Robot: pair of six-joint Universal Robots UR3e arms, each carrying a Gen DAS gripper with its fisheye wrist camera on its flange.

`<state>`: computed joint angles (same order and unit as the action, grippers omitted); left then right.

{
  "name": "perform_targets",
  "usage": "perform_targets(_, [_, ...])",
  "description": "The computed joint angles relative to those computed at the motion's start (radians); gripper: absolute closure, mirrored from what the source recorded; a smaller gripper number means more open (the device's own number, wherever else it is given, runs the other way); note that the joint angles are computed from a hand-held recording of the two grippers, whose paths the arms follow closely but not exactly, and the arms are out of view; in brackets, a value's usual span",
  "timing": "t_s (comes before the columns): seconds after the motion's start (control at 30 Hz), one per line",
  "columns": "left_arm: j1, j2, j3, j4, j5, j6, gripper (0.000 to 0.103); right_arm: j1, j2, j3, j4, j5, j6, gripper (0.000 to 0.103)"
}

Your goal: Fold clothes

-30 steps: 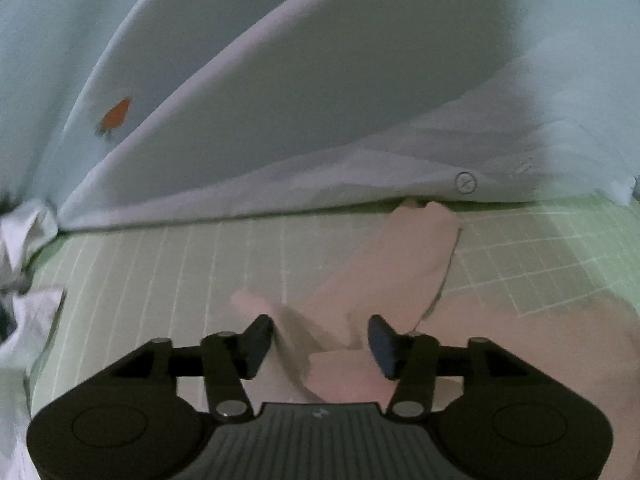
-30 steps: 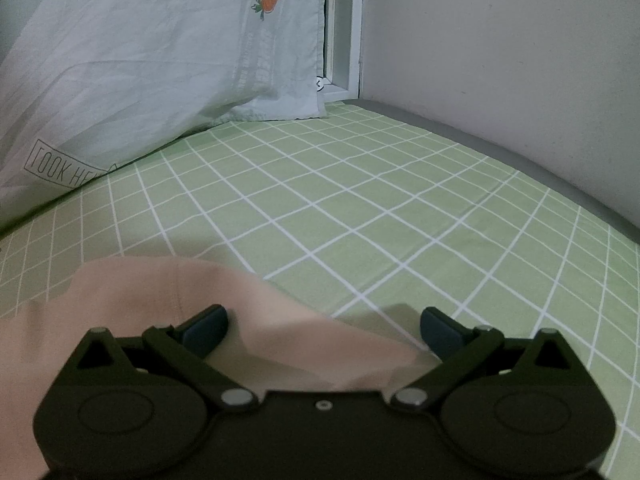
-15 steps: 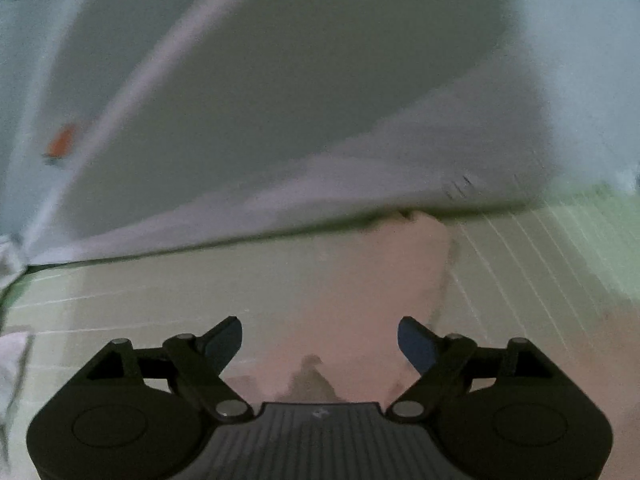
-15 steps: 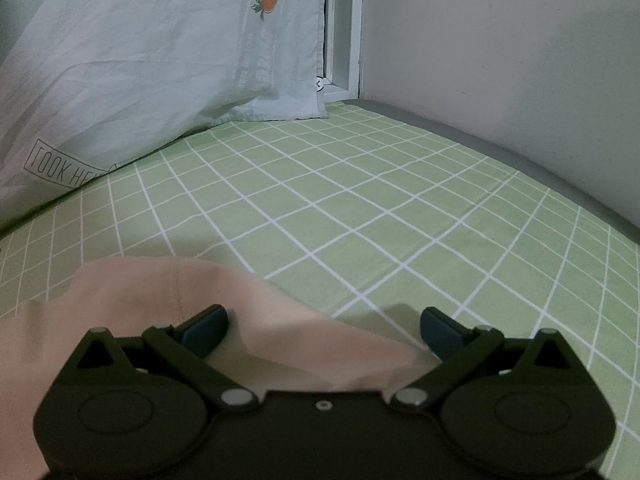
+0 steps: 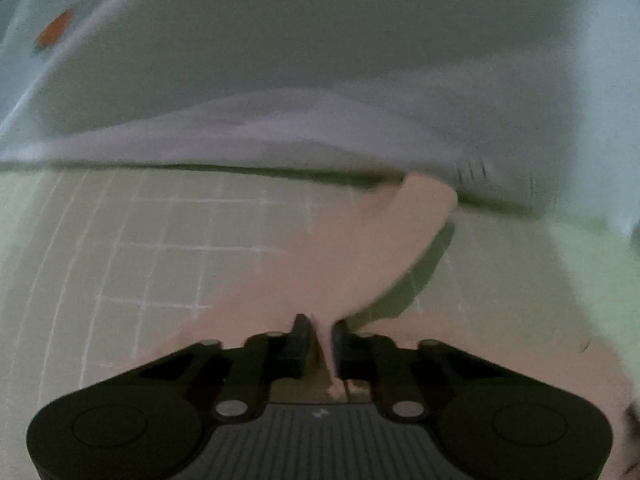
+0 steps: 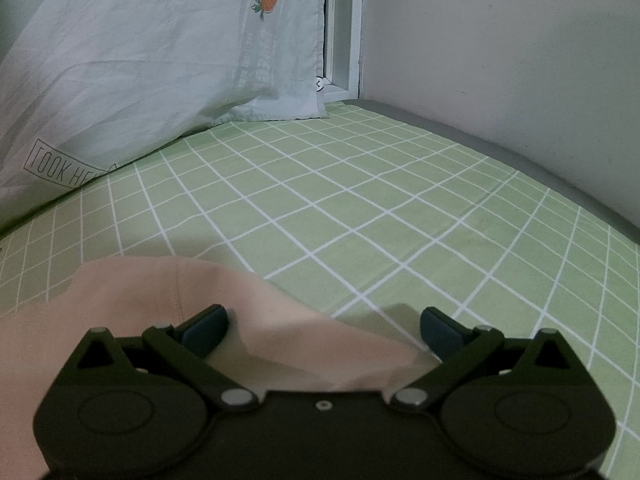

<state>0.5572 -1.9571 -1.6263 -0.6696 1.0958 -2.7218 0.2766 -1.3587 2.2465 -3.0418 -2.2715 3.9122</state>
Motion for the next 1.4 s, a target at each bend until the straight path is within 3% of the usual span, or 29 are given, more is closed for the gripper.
perform_targets(0.07, [0.065, 0.052, -0.019, -0.034, -0.060, -0.046, 0.095, 0.001, 0.000, -0.001, 0.002, -0.001, 0.002, 0.000])
perform_targets(0.2, [0.195, 0.204, -0.157, 0.101, -0.058, -0.020, 0.095, 0.001, 0.000, 0.000, 0.001, 0.001, 0.000, 0.000])
perform_targets(0.33, [0.373, 0.323, -0.208, 0.034, -0.065, -0.002, 0.096, 0.002, -0.003, 0.001, 0.004, 0.000, 0.002, 0.000])
perform_targets(0.47, [0.554, 0.428, -0.313, 0.025, 0.019, 0.081, 0.095, 0.004, -0.004, -0.001, 0.009, 0.001, 0.002, 0.000])
perform_targets(0.6, [0.752, 0.495, -0.354, -0.169, 0.024, 0.172, 0.095, 0.009, -0.006, -0.004, 0.017, 0.000, -0.001, 0.000])
perform_targets(0.77, [0.881, 0.537, -0.382, -0.224, 0.141, 0.218, 0.087, 0.033, -0.009, -0.013, 0.029, -0.002, -0.023, 0.000])
perform_targets(0.9, [0.950, 0.593, -0.360, -0.327, 0.032, 0.288, 0.082, 0.044, -0.026, -0.021, 0.029, 0.045, -0.109, 0.000])
perform_targets(1.03, [0.922, 0.680, -0.375, -0.434, -0.081, 0.438, 0.056, -0.029, -0.106, -0.031, 0.082, 0.180, -0.234, 0.000])
perform_targets(1.2, [0.723, 0.637, -0.317, -0.587, -0.158, 0.587, 0.041, -0.091, -0.126, -0.030, -0.008, 0.321, -0.381, 0.000])
perform_targets(1.3, [0.547, 0.520, -0.272, -0.605, -0.205, 0.628, 0.037, -0.152, -0.109, -0.037, -0.045, 0.440, -0.454, 0.000])
perform_targets(1.4, [0.366, 0.385, -0.256, -0.462, -0.193, 0.538, 0.037, -0.229, -0.072, -0.077, -0.005, 0.570, -0.549, 0.008])
